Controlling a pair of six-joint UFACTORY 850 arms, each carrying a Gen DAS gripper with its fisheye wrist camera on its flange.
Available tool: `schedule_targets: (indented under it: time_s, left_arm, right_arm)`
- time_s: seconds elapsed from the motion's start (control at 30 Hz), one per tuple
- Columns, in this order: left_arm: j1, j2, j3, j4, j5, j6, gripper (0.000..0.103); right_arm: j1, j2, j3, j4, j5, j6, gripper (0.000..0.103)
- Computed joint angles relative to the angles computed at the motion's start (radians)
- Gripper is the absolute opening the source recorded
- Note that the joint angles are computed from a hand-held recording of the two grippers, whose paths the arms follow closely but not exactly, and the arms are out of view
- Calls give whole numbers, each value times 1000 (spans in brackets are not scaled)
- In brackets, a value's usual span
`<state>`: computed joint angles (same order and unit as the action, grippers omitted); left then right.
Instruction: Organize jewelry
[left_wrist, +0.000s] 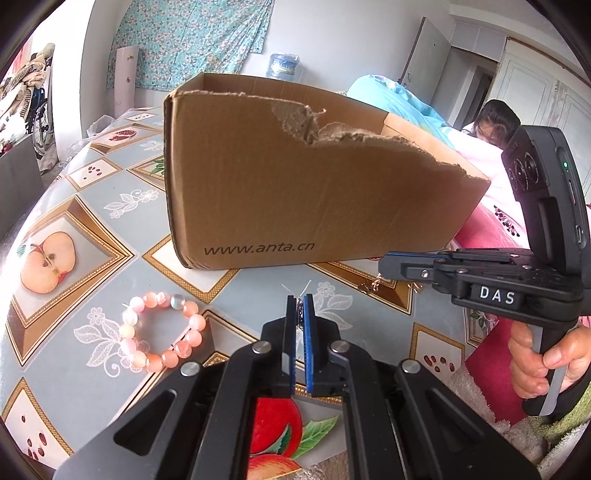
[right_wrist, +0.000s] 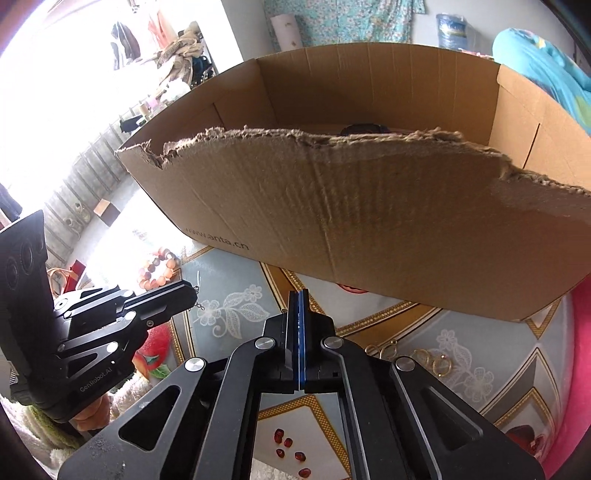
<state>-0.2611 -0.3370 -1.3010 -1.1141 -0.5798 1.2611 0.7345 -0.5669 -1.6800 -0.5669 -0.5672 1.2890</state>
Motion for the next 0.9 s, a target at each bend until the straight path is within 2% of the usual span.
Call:
schedule_targets:
  time_s: [0.23, 0.37, 0.6, 0.77, 0.9]
  left_arm:
    - [1, 29, 21, -29, 2, 33, 3]
    - [15, 64, 31, -97, -28, 90, 3]
    - [41, 86, -50, -221, -164, 168, 3]
    - [3, -26, -250, -56, -174, -37, 3]
    - [-34, -182, -476, 141, -246, -282, 3]
  right_arm:
    - [13, 73, 71, -78, 53, 107, 0]
    - [24, 137, 131, -185, 87, 189, 0]
    - [22, 163, 102, -407, 111, 323, 0]
    - [-23, 160, 66, -405, 111, 283, 0]
    - [-86, 120, 9, -199, 100, 105, 0]
